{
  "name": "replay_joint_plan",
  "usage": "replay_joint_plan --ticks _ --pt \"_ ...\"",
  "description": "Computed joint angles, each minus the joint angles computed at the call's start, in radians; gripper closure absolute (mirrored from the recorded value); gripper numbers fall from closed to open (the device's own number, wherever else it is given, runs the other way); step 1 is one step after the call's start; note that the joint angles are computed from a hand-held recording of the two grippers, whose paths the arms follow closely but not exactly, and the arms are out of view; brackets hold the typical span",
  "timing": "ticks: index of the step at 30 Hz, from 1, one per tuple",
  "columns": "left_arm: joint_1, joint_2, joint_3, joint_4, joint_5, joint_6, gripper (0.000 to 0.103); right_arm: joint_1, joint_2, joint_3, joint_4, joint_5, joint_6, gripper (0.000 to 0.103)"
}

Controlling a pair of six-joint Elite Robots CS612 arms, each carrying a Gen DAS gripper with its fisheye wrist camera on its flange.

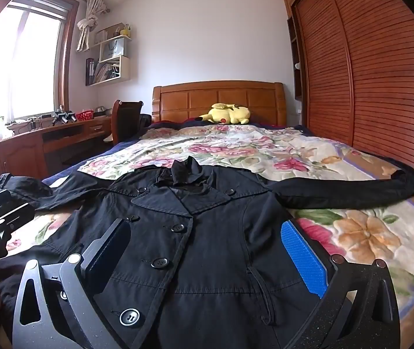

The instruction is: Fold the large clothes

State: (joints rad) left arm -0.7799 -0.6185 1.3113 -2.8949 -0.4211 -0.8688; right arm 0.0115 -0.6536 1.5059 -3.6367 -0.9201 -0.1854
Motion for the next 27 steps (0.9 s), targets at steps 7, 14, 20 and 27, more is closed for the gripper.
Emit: replay_joint_plan --ticks 7,14,20,27 --pt "-0.005 -0.007 0.018 -0.001 0.008 -0.018 0.0 -0.001 0.0 0.001 -0.004 0.001 0.002 0.0" --pt "-0.006 -0.008 0.019 0.004 0.011 -0.022 0.0 0.0 0.001 0.0 -0.005 0.0 0.004 0.0" --pt "-0.007 -0.008 0.018 0.003 0.016 -0.024 0.0 -0.001 0.001 0.0 -0.006 0.001 0.004 0.0" --pt "-0.007 -0.008 0.017 0.003 0.018 -0.022 0.0 -0.001 0.002 0.0 -0.006 0.002 0.005 0.0"
